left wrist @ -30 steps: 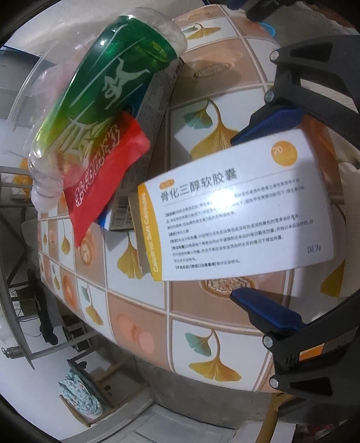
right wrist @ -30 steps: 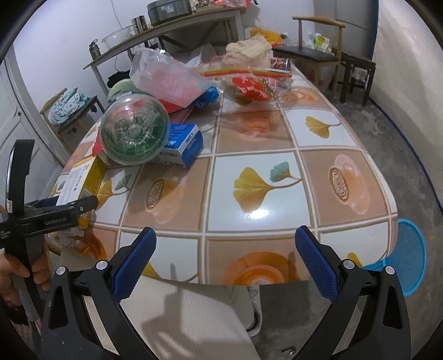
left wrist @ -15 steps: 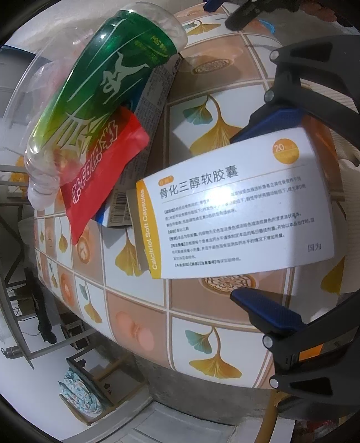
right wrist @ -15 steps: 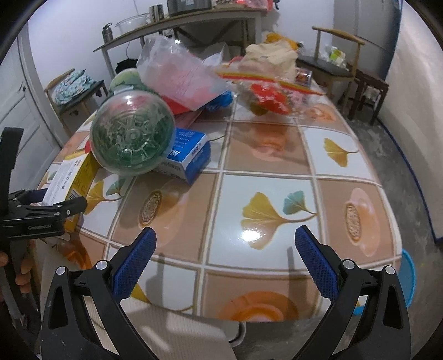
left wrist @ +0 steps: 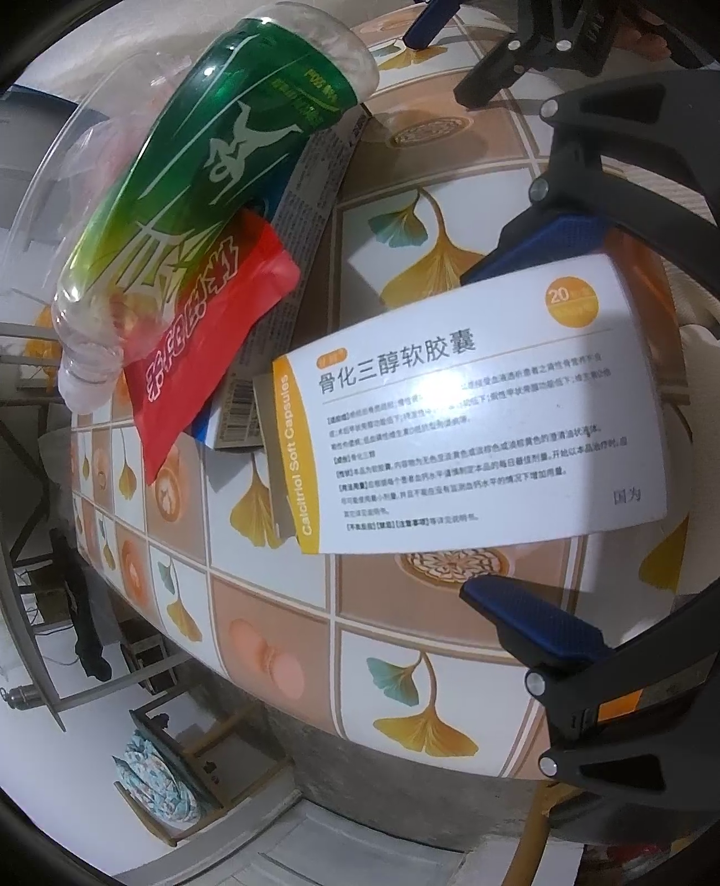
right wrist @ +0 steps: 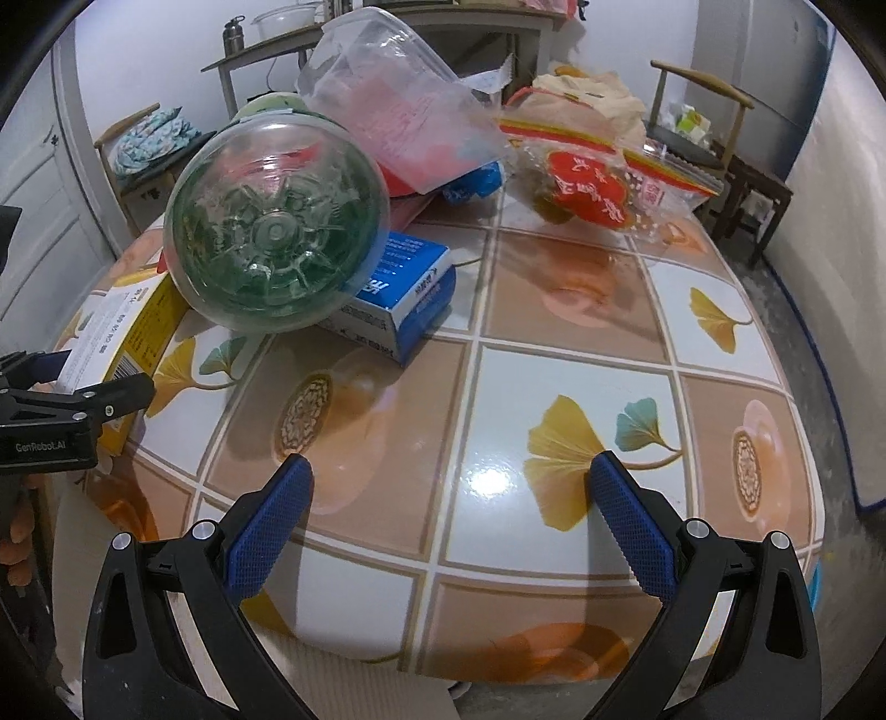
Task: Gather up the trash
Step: 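Position the left gripper fingers around the capsule box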
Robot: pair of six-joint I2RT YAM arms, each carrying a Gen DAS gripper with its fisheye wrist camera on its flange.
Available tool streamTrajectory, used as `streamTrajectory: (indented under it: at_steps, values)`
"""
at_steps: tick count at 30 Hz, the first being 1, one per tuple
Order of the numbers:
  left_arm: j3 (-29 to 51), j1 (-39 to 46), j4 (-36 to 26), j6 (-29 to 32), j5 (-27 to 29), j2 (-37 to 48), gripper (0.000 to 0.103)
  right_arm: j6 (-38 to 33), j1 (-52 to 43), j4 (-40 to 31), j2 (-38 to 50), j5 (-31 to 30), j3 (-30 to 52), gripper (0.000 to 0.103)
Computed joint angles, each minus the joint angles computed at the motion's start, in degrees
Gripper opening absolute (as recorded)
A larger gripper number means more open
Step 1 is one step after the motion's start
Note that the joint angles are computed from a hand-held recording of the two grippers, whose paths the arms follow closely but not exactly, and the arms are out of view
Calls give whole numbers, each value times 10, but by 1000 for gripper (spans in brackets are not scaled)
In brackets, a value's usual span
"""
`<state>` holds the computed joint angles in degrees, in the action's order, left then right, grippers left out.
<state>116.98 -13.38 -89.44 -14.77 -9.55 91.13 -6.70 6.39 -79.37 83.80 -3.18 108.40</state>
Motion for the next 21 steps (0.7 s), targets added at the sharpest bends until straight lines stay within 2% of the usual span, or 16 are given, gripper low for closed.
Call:
streamTrajectory:
  at_steps: [21]
  values:
    - [4,-1,0,-6,-4,4,99,-15,-12,-16,19,-15,20,97]
